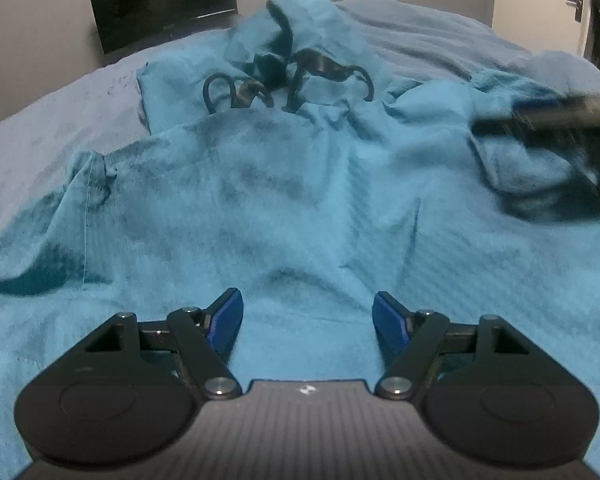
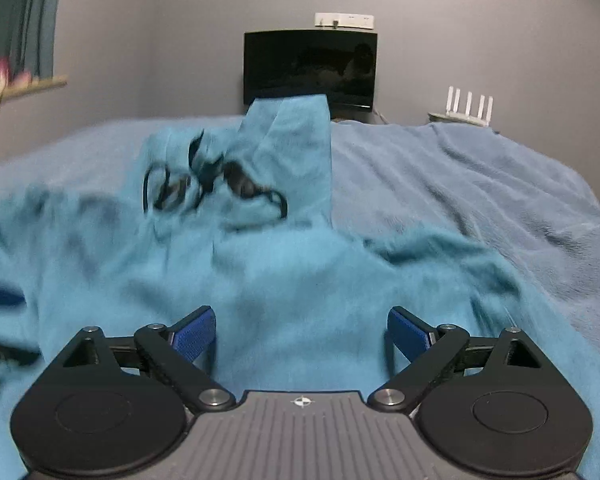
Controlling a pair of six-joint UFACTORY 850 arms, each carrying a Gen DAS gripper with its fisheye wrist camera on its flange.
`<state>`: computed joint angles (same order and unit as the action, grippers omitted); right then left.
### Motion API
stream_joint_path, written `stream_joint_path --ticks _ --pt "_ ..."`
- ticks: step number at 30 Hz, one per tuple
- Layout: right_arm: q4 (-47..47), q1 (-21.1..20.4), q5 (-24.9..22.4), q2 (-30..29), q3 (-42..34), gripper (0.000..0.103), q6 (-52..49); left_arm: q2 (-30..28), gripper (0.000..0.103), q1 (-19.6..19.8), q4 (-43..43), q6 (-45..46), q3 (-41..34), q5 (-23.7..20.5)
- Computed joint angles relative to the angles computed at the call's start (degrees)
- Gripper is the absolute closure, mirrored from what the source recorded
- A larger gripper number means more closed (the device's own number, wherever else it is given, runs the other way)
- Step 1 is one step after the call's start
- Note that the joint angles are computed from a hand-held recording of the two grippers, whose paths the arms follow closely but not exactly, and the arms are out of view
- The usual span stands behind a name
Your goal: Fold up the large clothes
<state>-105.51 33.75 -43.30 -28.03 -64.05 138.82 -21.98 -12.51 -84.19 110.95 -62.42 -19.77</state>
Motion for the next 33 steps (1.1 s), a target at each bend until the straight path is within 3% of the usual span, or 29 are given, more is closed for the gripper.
stream_joint_path --ticks 5,11,19,20,21,22,23,24,29,33 --pt "-0.9 -4.7 2.9 -2.5 -7.7 0.012 -0.9 0.3 0.031 -0.1 3.0 -3.9 0.1 0.1" --pt "-0.3 -11.6 7.1 -10.7 -22.9 0.018 -4.4 0.3 0.031 0.3 11.4 -11.9 -0.7 -2.6" --pt "0.6 -17.5 19.1 -20.3 -39.6 0.013 -8.3 -1.3 0.028 1.5 12.9 -12.8 -2.9 -6.1" --pt "-2.0 -18.1 21.3 -20.5 -39.8 0.021 -5.6 -1.2 0.028 1.6 11.1 -11.6 -2.8 -5.9" --pt "-5.5 -18.7 23.9 -20.5 -39.9 0.039 -2.1 -1.3 0.028 1.6 8.8 -10.2 -2.8 -5.1" --pt "-9.7 -19.2 26.0 -20.2 -39.6 0.051 2.1 -1.2 0.028 1.7 6.0 -8.8 -2.8 -4.2" --pt "-14.0 -19.4 27.1 -19.8 -39.1 0.086 6.2 -1.2 0.028 1.9 2.9 -7.2 -2.6 -3.6" --pt "-18.4 -19.3 26.6 -19.1 -38.1 0.099 10.0 -1.3 0.028 2.1 0.1 -6.2 -2.7 -2.7" --pt "-41.5 -17.7 18.4 -11.7 -27.3 0.101 30.2 -2.6 0.028 3.1 -0.5 -8.5 -3.7 -2.4" --pt "-48.2 -14.6 8.0 -1.7 -13.0 0.101 33.7 -1.7 0.028 2.4 -5.4 -1.6 -2.2 -0.4"
